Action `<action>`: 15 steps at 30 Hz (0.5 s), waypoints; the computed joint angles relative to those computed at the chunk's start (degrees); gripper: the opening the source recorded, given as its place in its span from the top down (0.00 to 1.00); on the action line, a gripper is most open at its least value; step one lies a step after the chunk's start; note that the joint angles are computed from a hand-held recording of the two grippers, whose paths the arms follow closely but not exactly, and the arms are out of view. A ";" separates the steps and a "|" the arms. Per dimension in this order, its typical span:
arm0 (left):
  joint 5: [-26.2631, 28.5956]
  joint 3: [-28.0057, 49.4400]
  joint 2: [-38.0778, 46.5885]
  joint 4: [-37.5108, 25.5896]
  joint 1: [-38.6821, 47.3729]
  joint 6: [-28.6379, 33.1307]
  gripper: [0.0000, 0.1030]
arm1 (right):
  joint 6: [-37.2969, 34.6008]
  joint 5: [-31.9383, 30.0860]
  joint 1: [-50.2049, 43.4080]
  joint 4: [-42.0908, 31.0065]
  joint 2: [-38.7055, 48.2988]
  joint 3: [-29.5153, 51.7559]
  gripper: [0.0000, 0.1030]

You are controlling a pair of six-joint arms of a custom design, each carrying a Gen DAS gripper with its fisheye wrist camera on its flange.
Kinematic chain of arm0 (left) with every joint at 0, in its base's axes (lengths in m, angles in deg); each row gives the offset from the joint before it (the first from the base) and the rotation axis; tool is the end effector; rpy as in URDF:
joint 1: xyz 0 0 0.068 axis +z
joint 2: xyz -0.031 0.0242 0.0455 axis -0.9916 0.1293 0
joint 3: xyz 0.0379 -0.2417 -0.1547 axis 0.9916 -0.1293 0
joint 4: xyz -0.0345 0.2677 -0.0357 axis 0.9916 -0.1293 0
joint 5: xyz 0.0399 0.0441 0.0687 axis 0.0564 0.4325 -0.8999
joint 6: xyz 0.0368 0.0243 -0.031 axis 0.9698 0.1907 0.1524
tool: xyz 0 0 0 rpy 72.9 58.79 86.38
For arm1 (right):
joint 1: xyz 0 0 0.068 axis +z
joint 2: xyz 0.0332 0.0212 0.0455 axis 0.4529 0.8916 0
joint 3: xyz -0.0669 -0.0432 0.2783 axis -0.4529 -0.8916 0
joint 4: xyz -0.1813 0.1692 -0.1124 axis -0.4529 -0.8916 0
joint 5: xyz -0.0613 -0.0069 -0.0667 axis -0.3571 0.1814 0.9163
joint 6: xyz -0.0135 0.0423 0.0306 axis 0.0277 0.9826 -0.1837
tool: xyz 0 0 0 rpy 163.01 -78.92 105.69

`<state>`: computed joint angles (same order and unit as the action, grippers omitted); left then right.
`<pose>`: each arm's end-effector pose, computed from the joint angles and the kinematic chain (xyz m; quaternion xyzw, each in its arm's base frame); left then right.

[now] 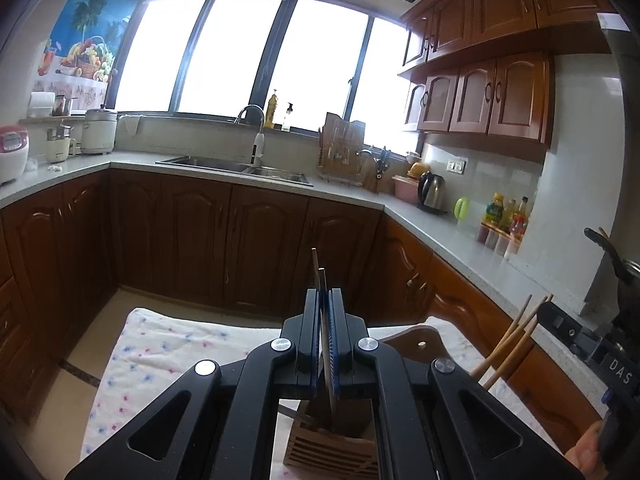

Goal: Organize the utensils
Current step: 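Lower both chopsticks into the holder and open both tools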

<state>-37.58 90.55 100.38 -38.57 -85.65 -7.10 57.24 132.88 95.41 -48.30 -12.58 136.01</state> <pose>0.2560 -0.0326 0.2527 0.1643 0.7973 -0.2499 0.5243 0.1156 0.2018 0.2768 0.2132 0.7715 0.0551 0.5969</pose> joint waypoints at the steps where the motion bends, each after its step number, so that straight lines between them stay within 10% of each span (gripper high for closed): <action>1: -0.49 0.47 0.41 -0.06 -0.32 -0.04 0.98 | -0.24 -0.23 -0.11 0.43 -0.38 -0.24 0.96; 15: -0.36 1.59 0.75 -3.43 1.02 1.48 0.97 | -1.37 -4.31 -1.99 2.28 -3.12 -1.59 0.90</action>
